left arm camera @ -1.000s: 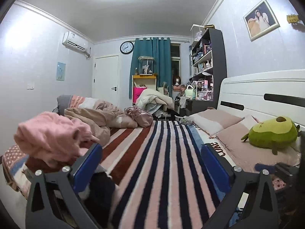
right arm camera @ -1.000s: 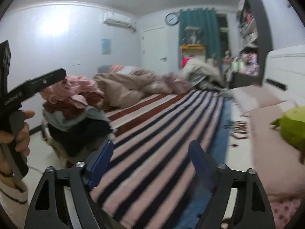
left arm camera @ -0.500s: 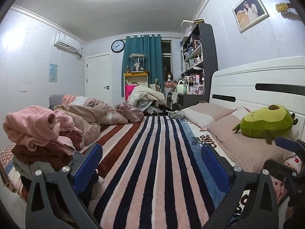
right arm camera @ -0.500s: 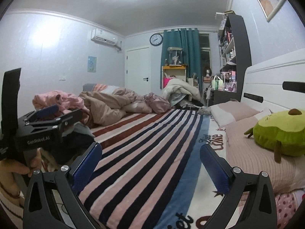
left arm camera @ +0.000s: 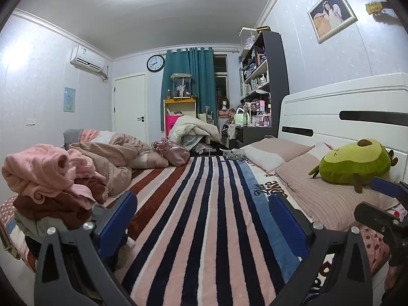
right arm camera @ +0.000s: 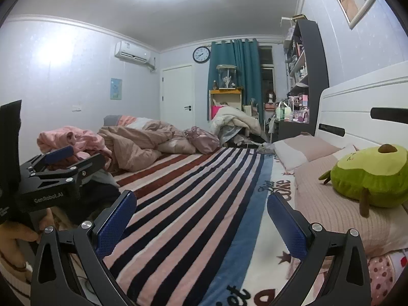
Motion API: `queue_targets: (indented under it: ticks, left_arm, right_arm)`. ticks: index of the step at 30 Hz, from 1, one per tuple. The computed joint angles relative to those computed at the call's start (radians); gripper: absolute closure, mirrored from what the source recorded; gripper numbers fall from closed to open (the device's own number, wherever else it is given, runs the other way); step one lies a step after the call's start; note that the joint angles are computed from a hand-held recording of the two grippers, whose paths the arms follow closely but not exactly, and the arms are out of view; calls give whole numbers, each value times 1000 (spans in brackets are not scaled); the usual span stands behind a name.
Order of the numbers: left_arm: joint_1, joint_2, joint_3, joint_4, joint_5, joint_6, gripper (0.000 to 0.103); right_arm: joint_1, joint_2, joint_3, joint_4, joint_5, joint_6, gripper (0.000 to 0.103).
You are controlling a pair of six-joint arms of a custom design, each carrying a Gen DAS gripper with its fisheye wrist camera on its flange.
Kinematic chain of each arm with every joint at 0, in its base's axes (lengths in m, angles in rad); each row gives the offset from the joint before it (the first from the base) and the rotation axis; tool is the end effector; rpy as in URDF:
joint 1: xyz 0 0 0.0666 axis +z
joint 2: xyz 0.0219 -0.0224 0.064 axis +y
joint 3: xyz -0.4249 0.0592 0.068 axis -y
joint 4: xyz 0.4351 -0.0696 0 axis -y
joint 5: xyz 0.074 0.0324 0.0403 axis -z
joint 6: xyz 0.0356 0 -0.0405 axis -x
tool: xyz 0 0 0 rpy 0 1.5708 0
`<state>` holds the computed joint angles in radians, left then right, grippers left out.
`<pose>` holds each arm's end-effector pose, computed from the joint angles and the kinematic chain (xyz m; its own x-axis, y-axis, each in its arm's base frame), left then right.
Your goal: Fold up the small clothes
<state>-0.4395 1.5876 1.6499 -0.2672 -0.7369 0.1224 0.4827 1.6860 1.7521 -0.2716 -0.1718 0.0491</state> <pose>0.5797 -0.2466 0.5608 -0.1485 -0.0301 -0.9884 -0.3007 0.9536 0.0162 0.5989 0.3203 0.5512 -0.1508 -0.1336 -0.9795 -0.6137 0.7894 -0.0132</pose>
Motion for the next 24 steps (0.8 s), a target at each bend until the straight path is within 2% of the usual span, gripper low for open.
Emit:
queue_targets:
  ticks: [16, 24]
  left_arm:
    - [11, 53, 67, -32, 50, 4, 1]
    - [3, 75, 89, -39, 27, 1, 1]
  right_arm:
    - [-11, 12, 16, -4, 15, -4, 1]
    - [-24, 8, 7, 2, 16, -32, 1]
